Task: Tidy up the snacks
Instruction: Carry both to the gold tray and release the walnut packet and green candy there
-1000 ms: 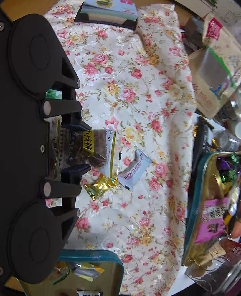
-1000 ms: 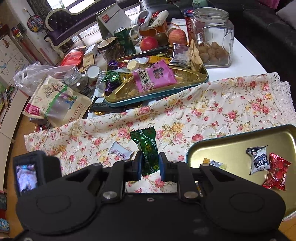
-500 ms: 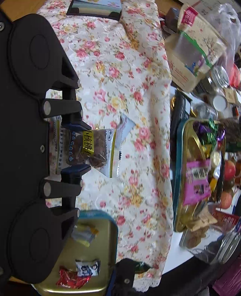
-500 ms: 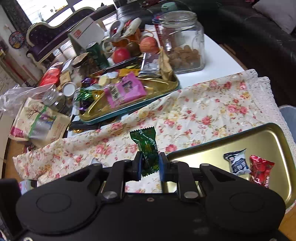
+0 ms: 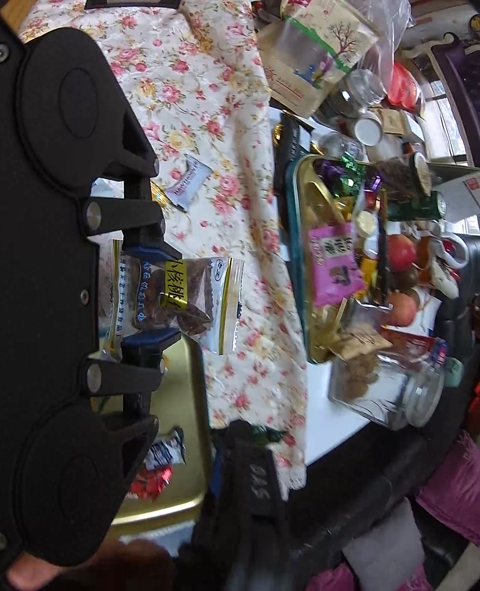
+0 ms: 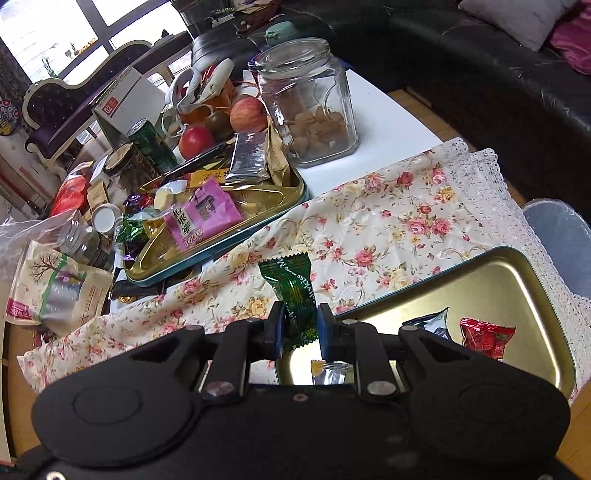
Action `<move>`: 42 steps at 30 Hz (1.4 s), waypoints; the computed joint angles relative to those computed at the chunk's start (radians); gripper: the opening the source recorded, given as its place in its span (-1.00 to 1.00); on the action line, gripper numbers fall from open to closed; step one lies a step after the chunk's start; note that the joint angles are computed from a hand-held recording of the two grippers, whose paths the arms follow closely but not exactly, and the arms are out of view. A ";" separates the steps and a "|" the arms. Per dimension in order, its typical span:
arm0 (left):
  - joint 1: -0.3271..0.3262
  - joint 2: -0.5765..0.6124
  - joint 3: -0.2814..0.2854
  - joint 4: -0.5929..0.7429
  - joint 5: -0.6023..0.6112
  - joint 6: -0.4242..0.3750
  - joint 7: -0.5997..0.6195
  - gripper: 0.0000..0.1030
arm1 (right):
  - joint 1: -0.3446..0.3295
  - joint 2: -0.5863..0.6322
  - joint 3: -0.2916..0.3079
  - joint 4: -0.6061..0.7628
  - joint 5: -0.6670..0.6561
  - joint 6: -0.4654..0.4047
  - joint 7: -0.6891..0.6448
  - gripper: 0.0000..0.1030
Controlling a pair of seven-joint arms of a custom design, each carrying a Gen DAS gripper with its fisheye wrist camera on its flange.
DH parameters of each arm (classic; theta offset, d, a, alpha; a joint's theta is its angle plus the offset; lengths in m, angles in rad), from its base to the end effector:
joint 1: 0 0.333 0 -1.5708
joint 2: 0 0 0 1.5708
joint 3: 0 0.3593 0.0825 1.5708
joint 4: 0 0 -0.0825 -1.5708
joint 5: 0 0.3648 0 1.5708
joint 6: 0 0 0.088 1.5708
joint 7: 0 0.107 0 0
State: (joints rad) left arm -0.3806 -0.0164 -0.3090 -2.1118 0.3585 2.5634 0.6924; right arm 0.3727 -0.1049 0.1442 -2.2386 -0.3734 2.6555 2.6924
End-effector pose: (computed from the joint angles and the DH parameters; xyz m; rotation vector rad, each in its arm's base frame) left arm 0.4282 -0.3612 0.5252 -1.9121 2.0455 -0.6596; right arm 0.4509 0.2708 0.5228 -1.5269 2.1062 -0.3384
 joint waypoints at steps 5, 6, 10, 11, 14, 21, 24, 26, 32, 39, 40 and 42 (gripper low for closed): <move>0.019 -0.059 -0.009 -0.007 0.025 0.049 0.015 -0.10 | 0.000 0.000 0.003 0.006 -0.011 0.004 0.013 -0.62; 0.025 -0.066 -0.015 -0.004 0.049 0.051 0.006 -0.10 | 0.001 -0.002 0.003 0.005 -0.011 0.007 0.010 -0.62; 0.038 -0.097 -0.024 -0.005 0.035 0.072 0.016 -0.11 | -0.002 -0.010 0.002 -0.002 -0.016 0.013 0.007 -0.62; 0.041 -0.105 -0.026 -0.006 0.020 0.080 0.026 -0.11 | -0.003 -0.011 0.002 -0.003 -0.016 0.014 0.010 -0.62; 0.055 -0.125 -0.046 -0.003 0.031 0.085 0.026 -0.11 | -0.005 -0.013 -0.001 -0.005 -0.007 0.019 0.010 -0.62; 0.043 -0.107 -0.076 0.056 -0.001 0.021 0.036 -0.13 | -0.015 -0.042 -0.008 -0.029 0.013 0.060 0.000 -0.62; 0.025 -0.083 -0.080 0.097 0.004 -0.022 0.029 -0.13 | -0.030 -0.060 -0.013 -0.050 0.023 0.071 0.009 -0.62; 0.009 -0.066 -0.078 0.123 -0.002 -0.043 0.033 -0.13 | -0.045 -0.076 -0.012 -0.063 0.010 0.066 0.027 -0.62; -0.051 -0.005 -0.079 0.225 0.032 -0.119 0.004 -0.13 | -0.082 -0.143 -0.027 -0.127 0.017 0.091 0.052 -0.62; -0.135 0.052 -0.061 0.340 0.079 -0.176 -0.023 -0.13 | -0.129 -0.247 -0.065 -0.225 0.097 0.187 0.039 -0.62; -0.142 0.053 -0.058 0.339 0.085 -0.172 -0.022 -0.13 | -0.149 -0.257 -0.057 -0.231 0.091 0.184 0.050 -0.62; -0.157 0.058 -0.054 0.336 0.118 -0.188 -0.044 -0.13 | -0.203 -0.270 -0.019 -0.226 0.043 0.145 0.087 -0.62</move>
